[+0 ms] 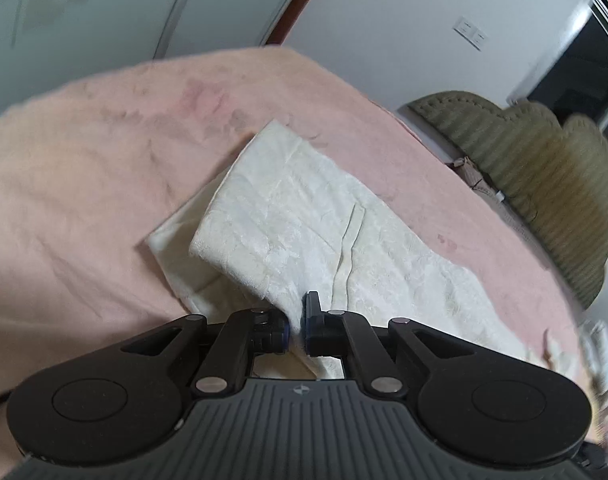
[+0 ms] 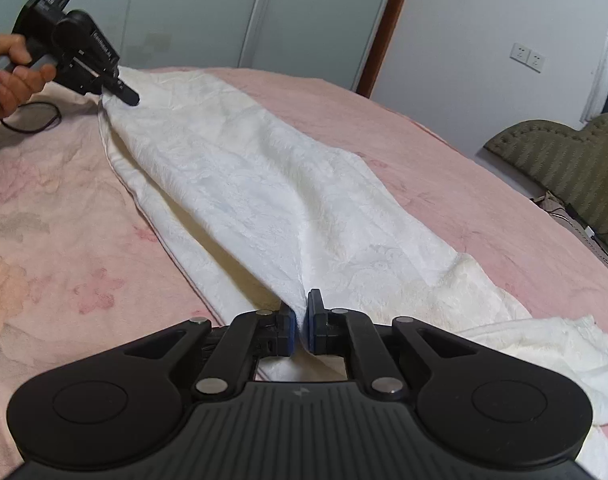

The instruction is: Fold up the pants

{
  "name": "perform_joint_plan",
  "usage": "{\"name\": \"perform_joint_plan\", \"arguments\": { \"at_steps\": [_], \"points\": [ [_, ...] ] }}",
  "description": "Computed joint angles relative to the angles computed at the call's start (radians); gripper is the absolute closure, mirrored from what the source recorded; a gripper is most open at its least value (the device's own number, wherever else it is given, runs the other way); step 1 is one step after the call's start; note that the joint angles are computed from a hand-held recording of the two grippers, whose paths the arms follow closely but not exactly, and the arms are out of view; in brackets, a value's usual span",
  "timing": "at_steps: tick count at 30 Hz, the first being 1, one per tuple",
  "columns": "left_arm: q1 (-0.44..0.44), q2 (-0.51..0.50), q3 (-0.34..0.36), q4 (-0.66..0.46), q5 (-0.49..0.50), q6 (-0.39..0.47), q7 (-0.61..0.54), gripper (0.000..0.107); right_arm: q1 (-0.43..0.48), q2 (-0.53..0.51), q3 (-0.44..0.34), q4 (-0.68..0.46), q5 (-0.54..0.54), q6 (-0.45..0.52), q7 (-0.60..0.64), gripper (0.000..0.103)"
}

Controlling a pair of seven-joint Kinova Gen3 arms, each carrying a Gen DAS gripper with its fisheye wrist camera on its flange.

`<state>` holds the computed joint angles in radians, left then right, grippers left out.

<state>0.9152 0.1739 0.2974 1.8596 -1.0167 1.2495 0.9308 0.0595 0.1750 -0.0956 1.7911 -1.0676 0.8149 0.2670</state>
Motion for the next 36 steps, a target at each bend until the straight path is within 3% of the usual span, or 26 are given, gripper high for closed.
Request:
{"name": "perform_joint_plan", "arguments": {
  "at_steps": [5, 9, 11, 14, 17, 19, 21, 23, 26, 28, 31, 34, 36],
  "points": [
    [0.019, 0.034, -0.004, -0.034, 0.020, 0.058, -0.008, 0.096, -0.006, -0.075, 0.014, 0.108, -0.032, -0.030, 0.075, 0.097],
    [0.021, 0.064, 0.002, -0.059, 0.029, 0.092, -0.021, 0.087, -0.019, -0.099, 0.048, 0.156, -0.070, -0.035, 0.092, 0.097],
    [0.097, 0.092, -0.061, -0.132, 0.065, 0.169, -0.070, 0.082, -0.006, -0.109, 0.015, 0.194, -0.130, -0.091, 0.137, 0.096],
    [0.236, 0.135, -0.192, -0.255, 0.113, 0.291, -0.192, 0.071, -0.057, -0.145, 0.067, 0.210, -0.097, -0.106, 0.148, 0.090],
    [0.363, 0.188, -0.297, -0.351, 0.093, 0.402, -0.314, 0.067, -0.019, -0.144, 0.095, 0.141, 0.011, 0.002, 0.041, 0.090],
    [0.376, 0.207, -0.291, -0.397, 0.036, 0.413, -0.395, 0.064, 0.071, -0.124, 0.065, 0.093, 0.017, 0.077, -0.040, 0.089],
    [0.319, 0.217, -0.214, -0.437, -0.031, 0.359, -0.476, 0.054, 0.102, -0.110, 0.083, 0.066, -0.008, 0.098, -0.121, 0.089],
    [0.239, 0.239, -0.121, -0.476, -0.088, 0.278, -0.558, 0.048, 0.061, -0.098, 0.156, 0.067, -0.044, 0.053, -0.203, 0.089],
    [0.108, 0.302, 0.018, -0.541, -0.144, 0.156, -0.673, 0.048, 0.005, -0.064, 0.239, 0.064, -0.002, -0.025, -0.325, 0.089],
    [0.044, 0.346, 0.076, -0.567, -0.165, 0.074, -0.746, 0.047, 0.040, -0.050, 0.225, 0.053, 0.076, -0.023, -0.395, 0.090],
    [-0.030, 0.397, 0.137, -0.602, -0.128, -0.046, -0.850, 0.048, 0.160, -0.063, 0.155, 0.039, 0.103, 0.034, -0.429, 0.089],
    [-0.123, 0.408, 0.251, -0.570, -0.130, -0.168, -0.877, 0.048, 0.176, -0.072, 0.152, 0.037, 0.046, -0.009, -0.436, 0.089],
    [-0.114, 0.406, 0.247, -0.552, -0.169, -0.218, -0.874, 0.048, 0.179, -0.048, 0.148, -0.004, -0.013, -0.027, -0.487, 0.089]
  ]
}}
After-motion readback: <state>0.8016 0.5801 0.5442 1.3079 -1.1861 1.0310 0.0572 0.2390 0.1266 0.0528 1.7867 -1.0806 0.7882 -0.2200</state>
